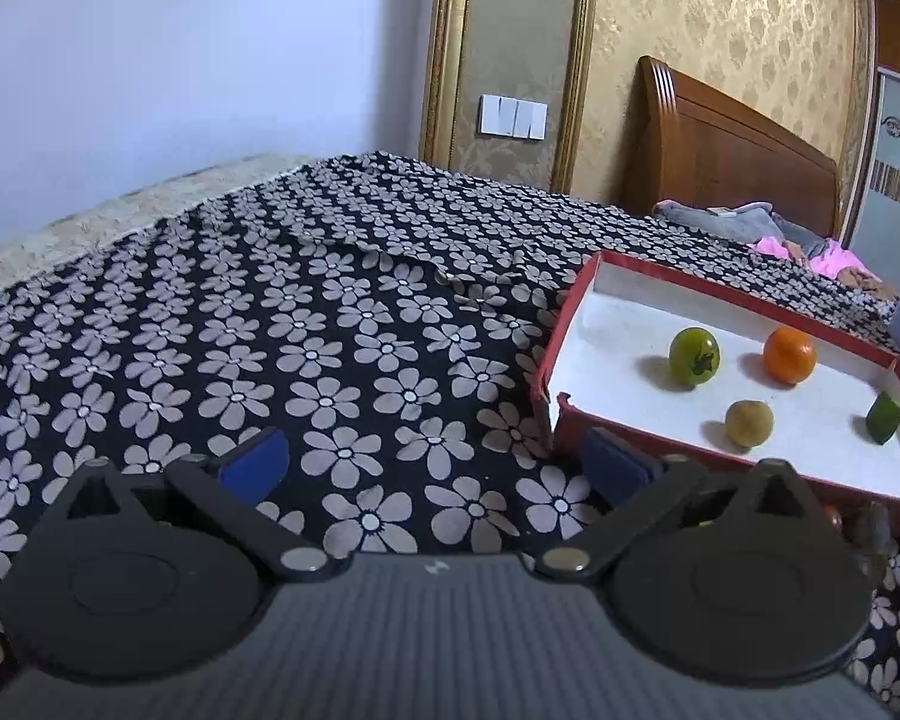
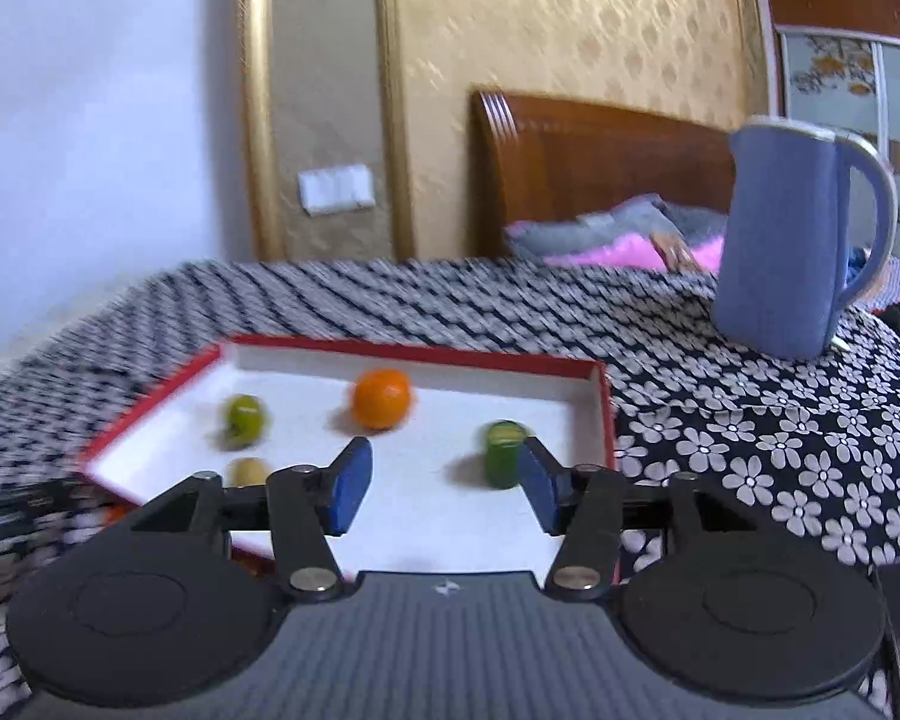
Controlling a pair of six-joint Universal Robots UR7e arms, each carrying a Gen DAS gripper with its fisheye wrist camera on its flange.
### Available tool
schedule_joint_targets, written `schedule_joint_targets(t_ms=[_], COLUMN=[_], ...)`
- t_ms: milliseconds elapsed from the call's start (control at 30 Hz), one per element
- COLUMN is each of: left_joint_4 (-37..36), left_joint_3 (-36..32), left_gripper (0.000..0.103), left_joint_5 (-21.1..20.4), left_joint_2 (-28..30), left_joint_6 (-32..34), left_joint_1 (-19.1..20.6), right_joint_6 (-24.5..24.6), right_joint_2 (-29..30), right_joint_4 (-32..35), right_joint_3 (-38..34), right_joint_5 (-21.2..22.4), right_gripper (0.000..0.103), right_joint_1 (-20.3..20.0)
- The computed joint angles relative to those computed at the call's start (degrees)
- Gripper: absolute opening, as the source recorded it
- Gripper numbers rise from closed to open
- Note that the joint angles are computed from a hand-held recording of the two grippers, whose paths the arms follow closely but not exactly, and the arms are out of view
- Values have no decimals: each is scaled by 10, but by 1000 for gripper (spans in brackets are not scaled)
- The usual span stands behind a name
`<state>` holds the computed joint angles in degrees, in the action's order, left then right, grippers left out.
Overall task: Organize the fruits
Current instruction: 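Carry the green lime into the tray and open the right tool, then grasp the dark cylindrical vegetable piece with the right tool while the left tool approaches the fruit row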
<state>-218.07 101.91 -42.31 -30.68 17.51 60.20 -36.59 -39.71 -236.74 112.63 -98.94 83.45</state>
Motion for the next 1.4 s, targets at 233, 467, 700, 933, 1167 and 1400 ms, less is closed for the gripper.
schedule_joint_targets(t_ms=[233, 467, 700, 933, 1167, 1400], left_joint_4=[-5, 38, 101, 176, 150, 135], left_joint_3=[-6, -7, 26, 18, 21, 31], left_gripper=[103, 103, 98, 90, 94, 96], left_joint_5=[31, 58, -13, -63, 7, -2], left_joint_2=[5, 3, -26, -38, -39, -60], left_joint_6=[-13, 35, 25, -53, -56, -71], left_joint_1=[-3, -23, -30, -15, -17, 5], right_joint_6=[-18, 5, 10, 18, -31, -88], right_joint_2=[38, 41, 49, 47, 34, 32], right_joint_4=[-91, -111, -123, -102, -69, -25], right_joint_3=[23, 36, 42, 36, 51, 54], right_joint_5=[28, 52, 68, 48, 54, 51], right_gripper=[74, 75, 76, 81, 81, 81], right_joint_1=[-4, -18, -28, -25, -20, -7])
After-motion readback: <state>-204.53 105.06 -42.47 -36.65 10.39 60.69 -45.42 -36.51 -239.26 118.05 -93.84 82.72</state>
